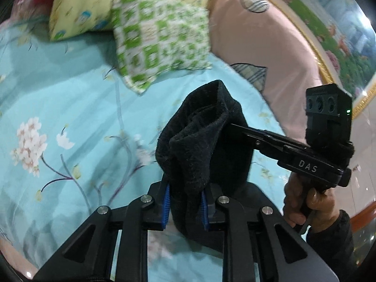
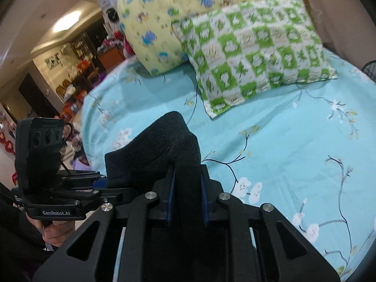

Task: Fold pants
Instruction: 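Grasp the folded end with both grippers and lift it off the bed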

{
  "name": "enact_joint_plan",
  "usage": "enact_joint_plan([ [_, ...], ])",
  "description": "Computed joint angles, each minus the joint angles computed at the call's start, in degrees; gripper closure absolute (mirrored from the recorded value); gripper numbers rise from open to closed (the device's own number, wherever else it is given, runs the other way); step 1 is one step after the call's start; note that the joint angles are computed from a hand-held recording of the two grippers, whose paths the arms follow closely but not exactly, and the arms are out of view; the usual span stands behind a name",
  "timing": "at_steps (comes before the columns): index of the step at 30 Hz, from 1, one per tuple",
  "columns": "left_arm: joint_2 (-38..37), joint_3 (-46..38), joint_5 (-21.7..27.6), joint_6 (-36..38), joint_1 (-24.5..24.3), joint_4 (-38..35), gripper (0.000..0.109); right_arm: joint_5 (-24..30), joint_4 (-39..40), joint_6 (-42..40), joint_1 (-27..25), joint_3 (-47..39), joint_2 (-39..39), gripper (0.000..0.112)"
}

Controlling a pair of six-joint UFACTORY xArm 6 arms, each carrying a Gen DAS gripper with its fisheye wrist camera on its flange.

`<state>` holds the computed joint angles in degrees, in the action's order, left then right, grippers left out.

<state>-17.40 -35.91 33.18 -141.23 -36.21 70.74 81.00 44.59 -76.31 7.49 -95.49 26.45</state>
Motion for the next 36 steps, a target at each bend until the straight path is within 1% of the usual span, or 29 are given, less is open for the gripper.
enact_joint_plan([
  [2,0.5,-2.2,1.3,2.0,-1.6,-0.3,0.089,1.7,1.6,0.4,-1.7,-0.3,-0.4,0.093],
  [7,3.7,-8.2,2.7,6.0,-4.5,-0.2,0.09,5.5,5.3,0.5,-6.5,-0.8,-1.5,0.093],
  [14,11.3,-19.1,3.7,13.7,-8.3,-1.2,0.09,8.6,10.1,-0.4,-13.5,0.8,-3.5,0.094],
  [25,23.5,-33.2,0.9,24.1,-10.9,-5.1,0.09,12.0,12.5,-0.5,-22.8,0.7,-3.4,0.094],
  [36,36.8,-47.9,-1.3,37.6,-12.7,-14.4,0.09,13.9,13.8,0.0,-30.1,-0.6,-0.1,0.095],
])
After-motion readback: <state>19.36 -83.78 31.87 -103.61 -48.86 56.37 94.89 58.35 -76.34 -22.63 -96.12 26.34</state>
